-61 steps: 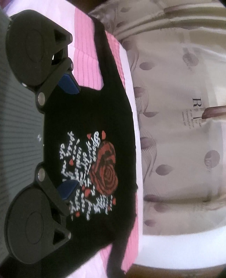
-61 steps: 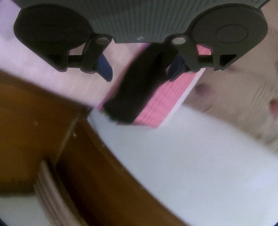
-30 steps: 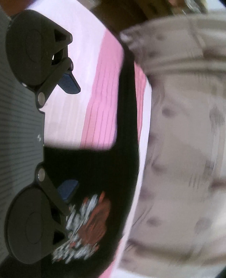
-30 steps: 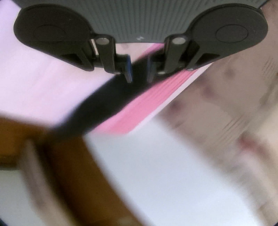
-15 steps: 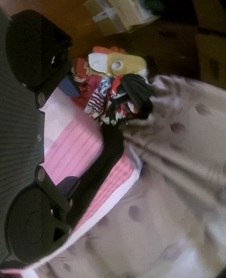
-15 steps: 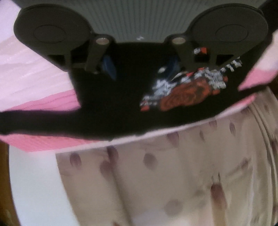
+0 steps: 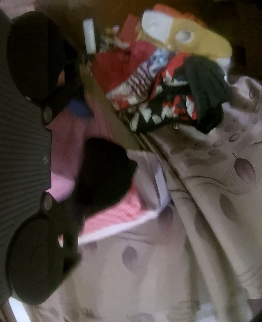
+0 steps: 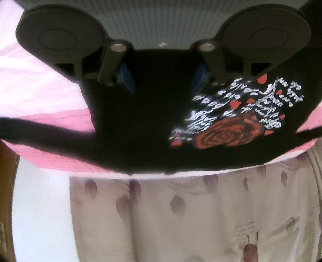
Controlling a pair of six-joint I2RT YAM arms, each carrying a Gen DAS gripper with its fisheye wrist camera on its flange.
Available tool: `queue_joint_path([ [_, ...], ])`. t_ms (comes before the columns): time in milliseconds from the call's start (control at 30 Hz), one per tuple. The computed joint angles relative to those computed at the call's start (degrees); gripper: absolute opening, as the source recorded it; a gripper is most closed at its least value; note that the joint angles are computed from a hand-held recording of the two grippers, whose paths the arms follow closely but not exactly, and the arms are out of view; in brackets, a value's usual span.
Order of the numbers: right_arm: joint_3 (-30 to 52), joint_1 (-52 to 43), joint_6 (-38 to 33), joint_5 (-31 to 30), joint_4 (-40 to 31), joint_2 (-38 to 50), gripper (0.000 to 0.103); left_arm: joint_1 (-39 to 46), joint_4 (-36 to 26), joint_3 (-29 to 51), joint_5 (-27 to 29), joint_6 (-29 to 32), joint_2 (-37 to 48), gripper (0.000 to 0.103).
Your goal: Fold small clothes
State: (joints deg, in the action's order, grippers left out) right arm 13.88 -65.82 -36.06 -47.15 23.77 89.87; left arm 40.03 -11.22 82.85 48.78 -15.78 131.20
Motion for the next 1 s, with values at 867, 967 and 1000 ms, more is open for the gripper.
queue_joint_path([
  [867, 1.86, -5.08, -4.11, -6.89, -4.46, 0.79, 0.078, 3.86, 2.51, -30.47, -21.91, 6.08, -40.2, 0.082],
  [967, 2.49, -6.3, -4.13, -8.49, -4.84, 1.7, 0.079, -0.44, 5.33, -40.32, -20.51, 8.36, -50.53, 0.088],
  [1000, 2.64, -6.66, -4.22, -8.98, -5.09, 1.85, 0.08, -2.86, 5.67, -42.94, -21.57, 8.79, -53.97, 0.089],
])
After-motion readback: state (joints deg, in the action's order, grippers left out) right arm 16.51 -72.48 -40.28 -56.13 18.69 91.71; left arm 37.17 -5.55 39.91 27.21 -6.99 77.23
